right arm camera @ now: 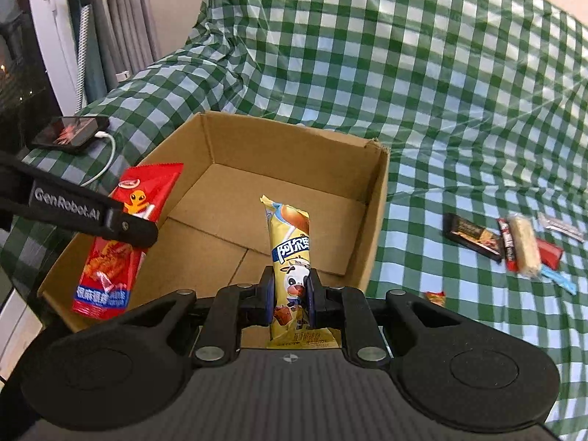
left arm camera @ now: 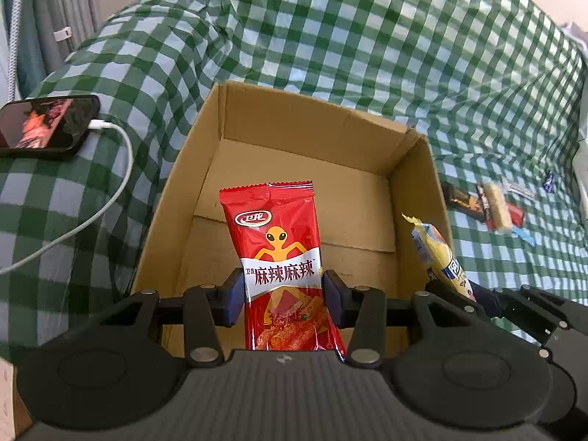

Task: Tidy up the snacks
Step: 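Carry both snacks over the box and open both tools to drop them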

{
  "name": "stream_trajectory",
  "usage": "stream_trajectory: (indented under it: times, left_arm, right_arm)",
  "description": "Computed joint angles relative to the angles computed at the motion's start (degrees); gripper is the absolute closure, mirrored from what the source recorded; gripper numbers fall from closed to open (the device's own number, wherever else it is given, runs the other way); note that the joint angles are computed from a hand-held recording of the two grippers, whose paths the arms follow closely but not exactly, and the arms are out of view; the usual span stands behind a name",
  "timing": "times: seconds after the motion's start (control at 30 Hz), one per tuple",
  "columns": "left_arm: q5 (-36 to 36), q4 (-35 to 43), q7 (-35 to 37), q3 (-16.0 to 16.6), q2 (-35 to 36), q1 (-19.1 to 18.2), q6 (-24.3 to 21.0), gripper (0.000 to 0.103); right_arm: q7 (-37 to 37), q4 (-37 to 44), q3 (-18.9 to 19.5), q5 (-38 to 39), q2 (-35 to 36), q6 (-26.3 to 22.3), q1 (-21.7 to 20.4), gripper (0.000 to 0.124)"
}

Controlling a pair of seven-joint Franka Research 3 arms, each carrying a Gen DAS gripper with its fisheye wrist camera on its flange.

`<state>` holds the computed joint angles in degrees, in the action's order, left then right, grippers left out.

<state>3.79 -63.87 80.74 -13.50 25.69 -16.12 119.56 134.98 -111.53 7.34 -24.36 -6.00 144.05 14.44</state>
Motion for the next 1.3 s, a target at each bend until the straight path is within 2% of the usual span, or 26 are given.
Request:
stream_trajectory:
  times: [0.23,0.3,0.33,0.37,0.4,0.43,0.47,0.5,0.6,0.73,0.87,0.97,1.13,1.3]
  left_arm:
    - [2.30,11.28,1.28,1.00,8.70,-1.87,-4.34,0.052]
    - [2.87,14.86,2.19,1.44,11.33,-2.45,-5.69,0.040]
    - [3.81,16.56,2.00,2.11,12.41,-3.10,-6.45,0.017]
    - [5.01,16.90,1.33,2.93,12.65,-3.72,-6.37,0.004]
    - [6.70,15.56,-0.18,4.01,11.87,-4.36,-4.91,0.001]
    - [7.44,12.59,-0.87,4.25,10.19,-4.10,-2.42,0.000]
    - [7.55,11.43,-0.82,4.00,9.37,-3.71,-1.71,0.000]
    - [7.46,10.83,-0.63,3.72,8.75,-3.30,-1.87,0.000]
    - [7.02,5.70,-0.88,3.01,4.75,-2.14,-1.51,0.000]
    - [5.99,-6.82,-1.54,1.75,-4.49,-0.33,1.01,0.000]
    - [6.87,-16.53,-4.50,1.32,-12.64,0.22,0.64,0.000]
    - [6.48,-24.10,-3.37,0.53,-18.88,0.91,2.33,0.000]
    - [6.57,-33.15,-3.79,0.16,-26.97,1.16,5.48,0.000]
    - [5.72,-39.30,-3.14,-0.10,-33.12,0.96,7.92,0.000]
  right_arm:
    - [-0.92,2.91,-1.56,0.82,4.62,1.42,0.38,0.107]
    - [-0.50,3.78,-2.14,0.06,5.76,1.53,0.63,0.106]
    - [0.24,4.17,-2.45,-0.93,6.27,1.85,0.74,0.105]
    - [1.07,4.57,-2.79,-1.86,6.69,2.21,0.85,0.092]
    - [1.76,4.92,-3.10,-2.69,6.92,2.27,0.96,0.066]
    - [4.61,5.52,-3.34,-5.78,7.04,1.44,1.21,0.059]
    - [6.79,5.81,-3.53,-8.45,6.96,0.98,1.41,0.041]
    - [7.44,5.90,-3.65,-9.81,6.82,1.10,1.50,0.035]
    - [5.14,4.20,-3.42,-8.76,4.68,0.98,1.58,0.032]
    - [4.83,-0.14,-1.43,-5.76,-0.42,-1.44,1.66,0.028]
    - [7.17,-4.28,1.77,-2.98,-6.44,-5.09,1.34,0.026]
    - [9.67,-6.55,4.48,-3.28,-10.56,-6.98,0.50,0.025]
    - [13.88,-10.16,8.90,-5.70,-16.99,-8.91,-1.29,0.023]
    - [14.57,-13.30,11.64,-5.32,-22.26,-9.48,-2.26,0.023]
